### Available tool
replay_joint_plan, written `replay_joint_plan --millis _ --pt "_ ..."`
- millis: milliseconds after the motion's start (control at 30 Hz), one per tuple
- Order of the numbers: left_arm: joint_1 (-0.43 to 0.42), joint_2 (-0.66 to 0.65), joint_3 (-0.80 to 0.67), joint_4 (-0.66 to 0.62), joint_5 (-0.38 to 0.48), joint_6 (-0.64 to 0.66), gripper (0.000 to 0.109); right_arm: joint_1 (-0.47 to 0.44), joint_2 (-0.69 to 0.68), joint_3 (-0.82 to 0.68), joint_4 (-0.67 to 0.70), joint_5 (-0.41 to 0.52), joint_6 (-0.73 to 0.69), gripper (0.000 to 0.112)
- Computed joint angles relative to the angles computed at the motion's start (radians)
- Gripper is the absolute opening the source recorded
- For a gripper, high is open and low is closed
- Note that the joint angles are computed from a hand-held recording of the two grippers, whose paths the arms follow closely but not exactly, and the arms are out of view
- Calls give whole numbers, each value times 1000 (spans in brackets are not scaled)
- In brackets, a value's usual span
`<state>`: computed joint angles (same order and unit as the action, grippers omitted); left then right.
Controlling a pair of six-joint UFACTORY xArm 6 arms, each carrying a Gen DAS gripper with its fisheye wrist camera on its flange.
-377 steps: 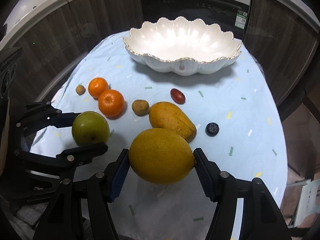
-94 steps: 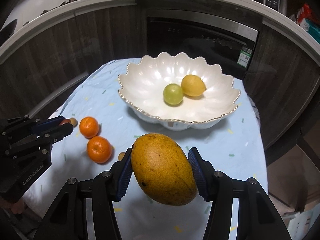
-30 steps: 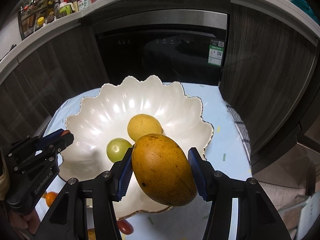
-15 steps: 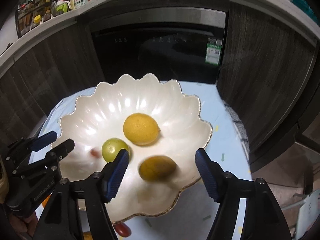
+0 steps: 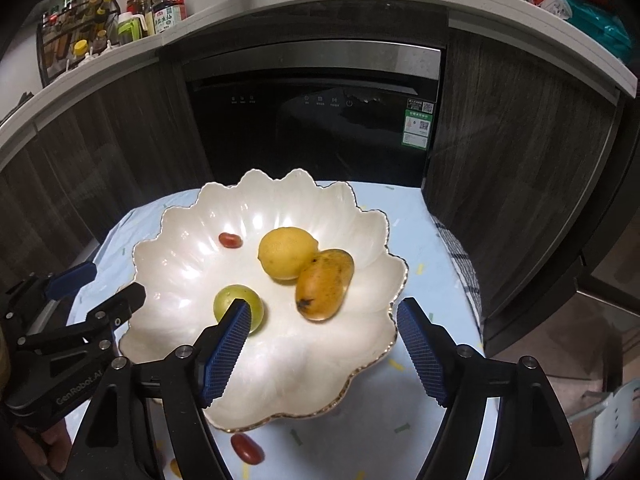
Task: Organize fruits
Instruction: 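Open both tools to drop the red date and mango into the bowl, then withdraw both tools from the bowl toward the tangerines and blueberry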
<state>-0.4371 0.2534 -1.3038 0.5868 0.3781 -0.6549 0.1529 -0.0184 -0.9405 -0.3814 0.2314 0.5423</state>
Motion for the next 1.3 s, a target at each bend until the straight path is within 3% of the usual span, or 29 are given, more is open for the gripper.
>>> replay_joint_plan --millis 1300 --pt "-30 -253 238 131 -19 -139 67 26 -241 191 -128 29 130 76"
